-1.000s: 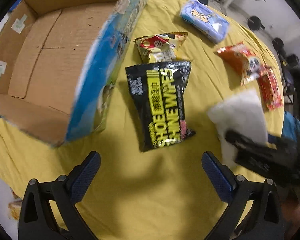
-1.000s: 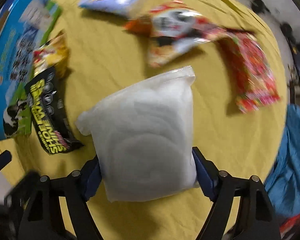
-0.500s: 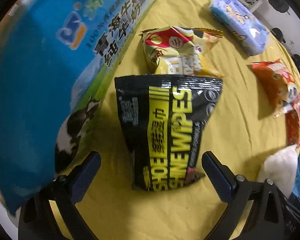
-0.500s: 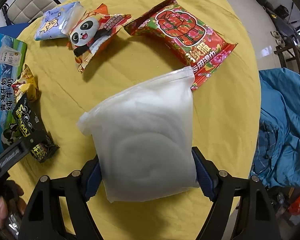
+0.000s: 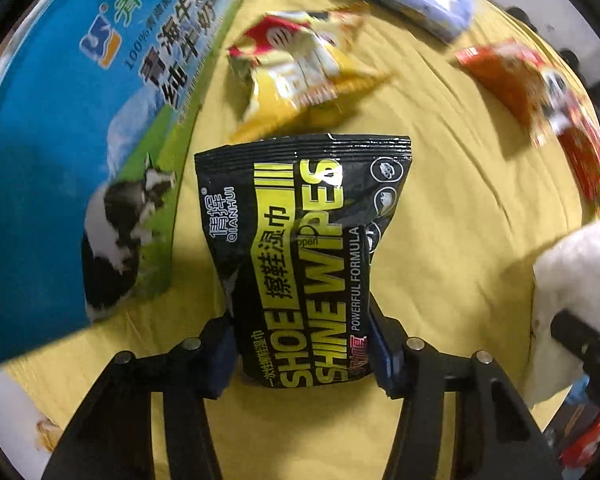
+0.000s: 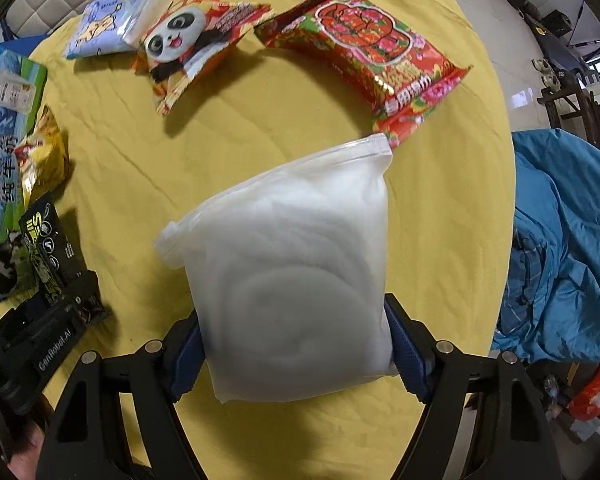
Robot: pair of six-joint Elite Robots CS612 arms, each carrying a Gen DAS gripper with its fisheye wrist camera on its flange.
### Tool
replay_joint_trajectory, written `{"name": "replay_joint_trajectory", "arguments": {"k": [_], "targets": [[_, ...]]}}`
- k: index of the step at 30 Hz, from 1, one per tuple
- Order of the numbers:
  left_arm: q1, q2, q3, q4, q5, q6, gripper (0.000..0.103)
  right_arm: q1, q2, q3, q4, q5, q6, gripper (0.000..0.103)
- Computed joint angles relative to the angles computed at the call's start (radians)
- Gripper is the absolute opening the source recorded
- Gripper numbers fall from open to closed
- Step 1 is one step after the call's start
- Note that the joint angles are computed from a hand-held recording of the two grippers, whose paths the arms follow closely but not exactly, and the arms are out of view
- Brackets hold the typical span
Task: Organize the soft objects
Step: 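Lift both held packs and carry them over the cardboard box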
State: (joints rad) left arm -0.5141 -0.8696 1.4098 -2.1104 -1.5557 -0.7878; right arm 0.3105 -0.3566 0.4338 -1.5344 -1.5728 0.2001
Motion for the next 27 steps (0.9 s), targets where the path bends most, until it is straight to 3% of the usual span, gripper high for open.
{"name": "replay_joint_trajectory", "arguments": {"k": [8, 12, 15, 21, 25, 27], "targets": [[-0.004, -0.009, 0.025, 0.017, -0.042, 0.167, 0.051, 0.005, -0.181, 0.341, -0.094, 0.013, 0.013, 0.081], [0.002, 0.009, 0.015, 0.029, -0.047, 0.229, 0.054, 0.01, -0.242, 0.469, -0.145, -0.004, 0.025, 0.081], [0.017, 0.043, -0.034, 0.045, -0.058, 0.245, 0.057, 0.013, -0.258, 0.51, -0.173, -0.012, 0.024, 0.083], [0.067, 0.141, -0.211, 0.162, -0.14, 0.256, 0.067, 0.0, -0.265, 0.544, -0.197, 0.018, 0.036, 0.086], [0.072, 0.165, -0.266, 0.197, -0.139, 0.265, 0.066, -0.007, -0.264, 0.557, -0.21, 0.018, 0.027, 0.087], [0.068, 0.171, -0.269, 0.195, -0.117, 0.274, 0.06, 0.001, -0.254, 0.532, -0.198, 0.016, 0.029, 0.086]]}}
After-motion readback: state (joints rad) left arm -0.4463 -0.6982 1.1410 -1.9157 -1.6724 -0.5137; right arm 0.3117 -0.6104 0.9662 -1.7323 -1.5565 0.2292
